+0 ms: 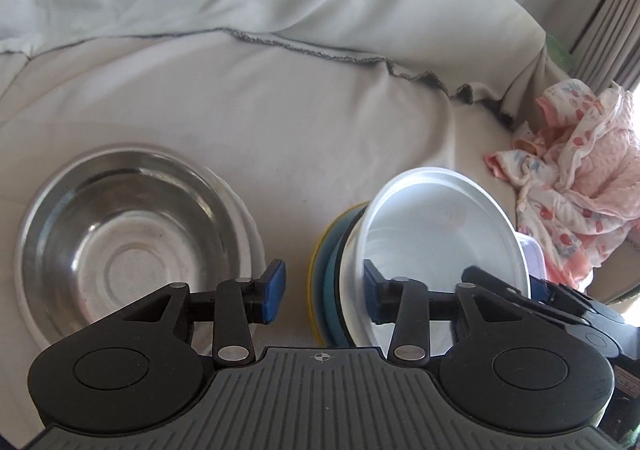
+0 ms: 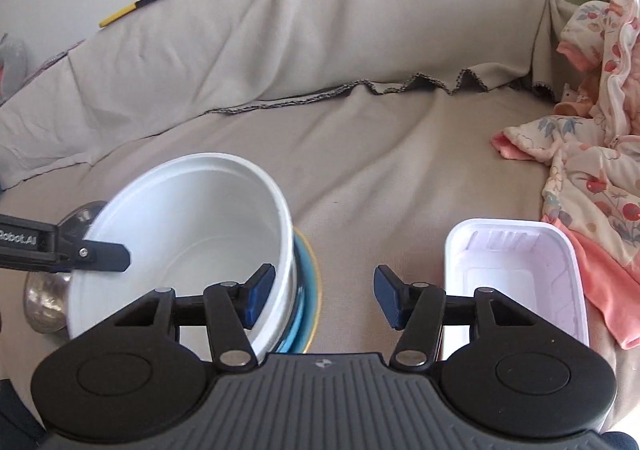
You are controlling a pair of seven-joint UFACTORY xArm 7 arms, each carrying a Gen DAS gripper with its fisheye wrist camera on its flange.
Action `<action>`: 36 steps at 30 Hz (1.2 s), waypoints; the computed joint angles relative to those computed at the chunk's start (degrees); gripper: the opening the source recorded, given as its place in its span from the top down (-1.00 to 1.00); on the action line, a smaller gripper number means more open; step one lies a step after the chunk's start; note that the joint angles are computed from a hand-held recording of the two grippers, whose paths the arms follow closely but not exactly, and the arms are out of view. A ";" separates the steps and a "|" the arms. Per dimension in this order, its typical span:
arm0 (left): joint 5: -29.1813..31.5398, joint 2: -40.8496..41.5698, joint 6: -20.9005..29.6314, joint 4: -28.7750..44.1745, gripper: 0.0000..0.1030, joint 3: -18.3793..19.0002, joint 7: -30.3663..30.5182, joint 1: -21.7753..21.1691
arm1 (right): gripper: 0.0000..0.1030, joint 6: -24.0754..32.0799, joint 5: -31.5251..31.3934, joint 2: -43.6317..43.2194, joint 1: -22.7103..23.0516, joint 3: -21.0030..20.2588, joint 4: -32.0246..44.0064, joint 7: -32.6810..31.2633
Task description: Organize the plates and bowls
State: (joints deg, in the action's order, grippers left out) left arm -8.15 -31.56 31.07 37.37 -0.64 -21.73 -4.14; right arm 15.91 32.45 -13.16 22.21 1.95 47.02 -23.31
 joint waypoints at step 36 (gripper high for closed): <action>-21.28 8.05 12.08 5.75 -0.48 4.54 14.46 -2.13 | -0.09 40.76 19.35 11.39 -11.90 2.99 14.81 -5.57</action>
